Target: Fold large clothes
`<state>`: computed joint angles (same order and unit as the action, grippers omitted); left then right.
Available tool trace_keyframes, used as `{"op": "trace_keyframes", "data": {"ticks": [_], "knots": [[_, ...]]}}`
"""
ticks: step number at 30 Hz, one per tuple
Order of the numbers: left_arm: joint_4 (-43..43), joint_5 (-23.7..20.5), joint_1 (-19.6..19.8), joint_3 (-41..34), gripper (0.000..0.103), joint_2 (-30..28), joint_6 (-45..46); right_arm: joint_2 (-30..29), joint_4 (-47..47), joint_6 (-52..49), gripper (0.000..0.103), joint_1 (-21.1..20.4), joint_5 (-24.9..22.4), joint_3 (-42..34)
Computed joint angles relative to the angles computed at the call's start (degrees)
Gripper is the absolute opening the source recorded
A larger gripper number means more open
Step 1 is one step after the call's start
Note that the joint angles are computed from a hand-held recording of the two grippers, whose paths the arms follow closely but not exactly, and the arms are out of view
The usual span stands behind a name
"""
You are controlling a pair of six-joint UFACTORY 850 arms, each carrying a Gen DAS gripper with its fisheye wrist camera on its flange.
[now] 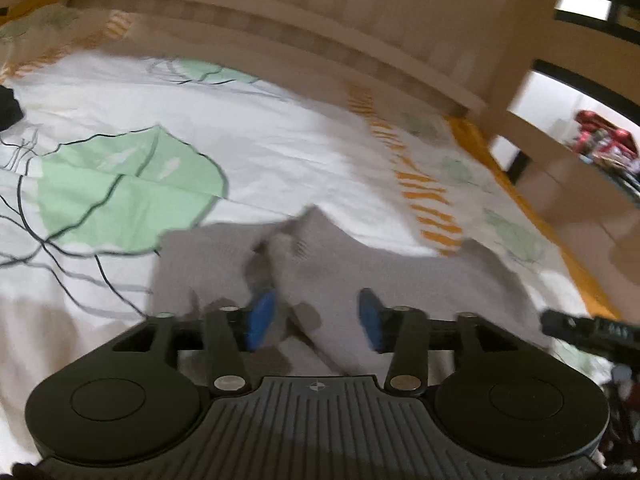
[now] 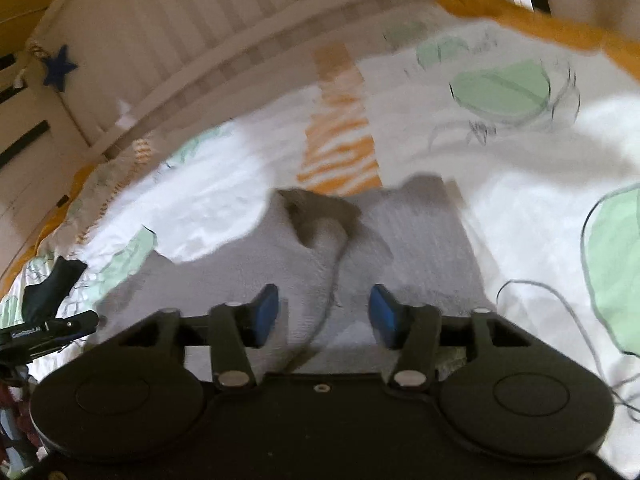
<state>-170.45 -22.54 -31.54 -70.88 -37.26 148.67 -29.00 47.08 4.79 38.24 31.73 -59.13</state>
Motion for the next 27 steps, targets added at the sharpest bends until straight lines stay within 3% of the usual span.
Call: {"op": "trace_keyframes", "data": {"ticks": [8, 18, 19, 20, 21, 22, 23, 24, 27], "knots": [[17.54, -2.7, -2.05, 3.67, 0.05, 0.31, -23.74, 0.67, -15.95, 17.05, 0.06, 4.45, 0.62, 1.78], [19.34, -4.69, -2.7, 0.05, 0.047, -3.98, -27.45, -2.6, -25.86, 28.36, 0.057, 5.78, -1.85, -0.76], [19.32, -4.75, -2.75, -0.07, 0.044, -4.22, -27.48, -2.85, -26.52, 29.49, 0.057, 5.63, -1.78, -0.88], [19.6, -4.82, -2.75, -0.37, 0.026, -4.52, -27.64, -3.0, -27.08, 30.68, 0.056, 5.44, -1.56, -0.82], [19.85, -4.79, -2.81, -0.48, 0.003, -4.63, -27.73, -3.43, -27.49, 31.99, 0.054, 5.21, -1.34, -1.02], [19.41, -4.56, -2.88, -0.58, 0.004, -4.64, -27.2, -3.64, -27.43, 32.69, 0.045, 5.07, -1.27, -1.09], [18.74, -4.64, -2.95, -0.36, 0.004, -4.35, -26.23, -3.9, -27.02, 32.87, 0.024, 4.91, -1.43, -1.24], [18.08, -5.08, -3.05, 0.16, 0.004, -3.81, -25.3, -3.95, -26.06, 32.09, 0.013, 4.88, -1.9, -1.4], [15.34, -8.43, -3.24, 3.55, 0.004, -1.02, -21.53, -2.4, -22.51, 28.55, 0.011, 5.5, -1.29, -0.31]]}}
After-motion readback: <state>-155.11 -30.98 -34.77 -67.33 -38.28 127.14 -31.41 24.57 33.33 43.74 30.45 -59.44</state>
